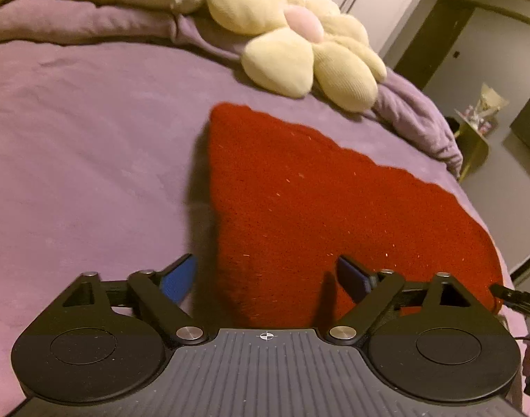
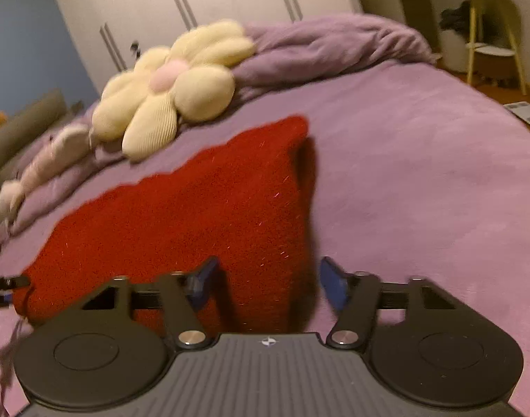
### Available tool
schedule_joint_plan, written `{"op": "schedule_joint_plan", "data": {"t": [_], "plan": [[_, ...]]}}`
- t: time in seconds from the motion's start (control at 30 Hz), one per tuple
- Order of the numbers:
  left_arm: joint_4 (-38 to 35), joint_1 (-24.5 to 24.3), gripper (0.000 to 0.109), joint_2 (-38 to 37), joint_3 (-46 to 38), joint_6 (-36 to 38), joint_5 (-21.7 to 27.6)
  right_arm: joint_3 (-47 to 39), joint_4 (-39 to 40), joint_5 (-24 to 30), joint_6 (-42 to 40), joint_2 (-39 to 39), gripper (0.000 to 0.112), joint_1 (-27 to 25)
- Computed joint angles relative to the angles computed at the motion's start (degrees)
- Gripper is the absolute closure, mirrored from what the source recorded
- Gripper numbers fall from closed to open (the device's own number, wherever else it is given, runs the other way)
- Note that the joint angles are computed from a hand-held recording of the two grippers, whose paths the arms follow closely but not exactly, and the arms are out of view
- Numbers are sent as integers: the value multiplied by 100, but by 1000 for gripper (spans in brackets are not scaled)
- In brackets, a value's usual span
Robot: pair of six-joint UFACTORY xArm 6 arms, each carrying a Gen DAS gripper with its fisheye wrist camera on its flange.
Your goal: Fold small clothes
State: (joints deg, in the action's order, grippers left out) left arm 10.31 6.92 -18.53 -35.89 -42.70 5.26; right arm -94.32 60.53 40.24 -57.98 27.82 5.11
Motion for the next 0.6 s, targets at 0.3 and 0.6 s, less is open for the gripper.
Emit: {"op": "schedule_joint_plan", "data": {"t": [0.3, 0.6], "plan": [[936, -161, 67, 101, -503, -648, 867, 278, -202, -297, -486, -436, 103, 228], [631, -4, 66, -36, -421, -269, 1156, 311, -955, -725, 263, -269, 101, 276]]}}
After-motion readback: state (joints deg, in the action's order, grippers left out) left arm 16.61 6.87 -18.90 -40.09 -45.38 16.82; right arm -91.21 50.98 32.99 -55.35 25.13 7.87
